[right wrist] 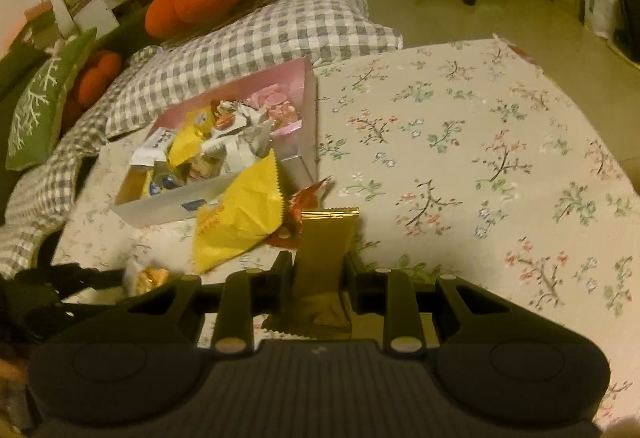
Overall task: Organize snacks
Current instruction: 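Carry the cracker packet and tan bar over the pink box with both tools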
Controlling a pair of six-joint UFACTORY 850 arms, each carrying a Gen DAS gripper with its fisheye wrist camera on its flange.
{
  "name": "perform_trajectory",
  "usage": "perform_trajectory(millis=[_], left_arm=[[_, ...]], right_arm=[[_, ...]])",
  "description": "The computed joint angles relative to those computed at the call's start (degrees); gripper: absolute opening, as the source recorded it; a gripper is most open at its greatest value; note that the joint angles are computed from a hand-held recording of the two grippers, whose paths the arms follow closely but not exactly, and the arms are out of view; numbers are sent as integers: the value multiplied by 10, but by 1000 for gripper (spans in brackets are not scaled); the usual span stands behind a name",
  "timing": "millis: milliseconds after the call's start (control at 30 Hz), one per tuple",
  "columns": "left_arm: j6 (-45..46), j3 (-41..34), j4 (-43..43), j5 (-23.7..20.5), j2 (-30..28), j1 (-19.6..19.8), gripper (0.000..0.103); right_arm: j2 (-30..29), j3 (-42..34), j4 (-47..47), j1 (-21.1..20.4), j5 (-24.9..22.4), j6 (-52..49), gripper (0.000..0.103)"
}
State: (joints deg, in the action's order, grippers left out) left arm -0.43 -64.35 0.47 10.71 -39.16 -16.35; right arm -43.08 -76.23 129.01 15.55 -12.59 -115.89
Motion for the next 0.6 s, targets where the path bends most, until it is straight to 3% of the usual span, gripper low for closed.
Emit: perform_trajectory(millis=[433,533,600], left_arm=[[-106,9,90,6,12,13,54],[-79,14,72,28,18,13,54],[-24,17,16,37,21,10,54]], right_arm=[[10,3,82,13,27,-92,25],[13,2,93,14,23,-119,25],[15,-2,82,14,18,-112,25]])
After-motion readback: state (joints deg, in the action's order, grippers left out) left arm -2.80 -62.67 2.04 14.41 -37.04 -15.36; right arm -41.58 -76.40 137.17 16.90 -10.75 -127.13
